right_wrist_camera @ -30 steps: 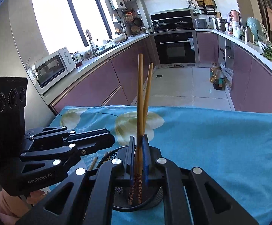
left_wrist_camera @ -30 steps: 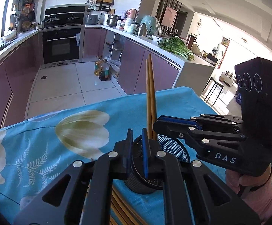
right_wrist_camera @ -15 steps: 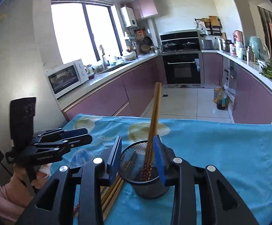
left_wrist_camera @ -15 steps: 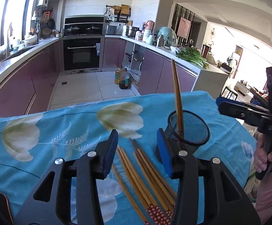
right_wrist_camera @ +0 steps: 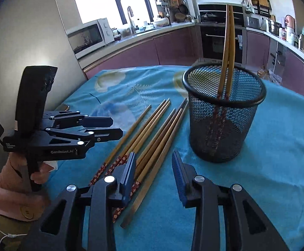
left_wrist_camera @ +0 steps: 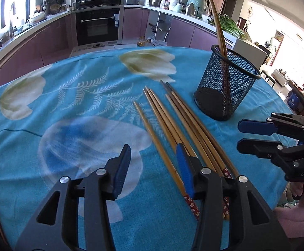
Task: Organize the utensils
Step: 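Move the right gripper back to the chopsticks and grasp another one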
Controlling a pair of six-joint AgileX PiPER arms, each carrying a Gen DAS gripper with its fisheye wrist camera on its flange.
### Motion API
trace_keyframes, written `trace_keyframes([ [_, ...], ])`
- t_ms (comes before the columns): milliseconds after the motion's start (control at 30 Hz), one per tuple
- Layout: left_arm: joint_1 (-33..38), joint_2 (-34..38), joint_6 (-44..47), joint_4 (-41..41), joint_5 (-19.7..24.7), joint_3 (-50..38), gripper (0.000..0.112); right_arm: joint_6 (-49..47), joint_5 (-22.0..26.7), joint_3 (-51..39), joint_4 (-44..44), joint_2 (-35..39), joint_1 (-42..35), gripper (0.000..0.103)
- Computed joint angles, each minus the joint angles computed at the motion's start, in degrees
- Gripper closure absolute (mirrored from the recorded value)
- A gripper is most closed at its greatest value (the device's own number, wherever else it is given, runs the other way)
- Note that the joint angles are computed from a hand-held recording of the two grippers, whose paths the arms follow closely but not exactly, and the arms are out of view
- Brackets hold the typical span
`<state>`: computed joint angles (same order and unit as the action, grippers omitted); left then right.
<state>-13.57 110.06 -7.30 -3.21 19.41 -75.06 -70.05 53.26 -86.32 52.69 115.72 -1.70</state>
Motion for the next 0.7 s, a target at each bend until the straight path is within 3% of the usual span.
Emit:
trace_keyframes([
  [567, -1.98, 1.93, -5.75, 6.88, 1.33, -1.07, 0.073, 5.65, -5.15, 0.30, -4.64, 1.74, 1.94, 0.077],
  [700, -1.33, 1.83, -2.39, 3.58, 1.61, -1.20, 0.082, 6.09, -6.28, 0.85, -6.01, 0.90, 1.96, 0.077],
])
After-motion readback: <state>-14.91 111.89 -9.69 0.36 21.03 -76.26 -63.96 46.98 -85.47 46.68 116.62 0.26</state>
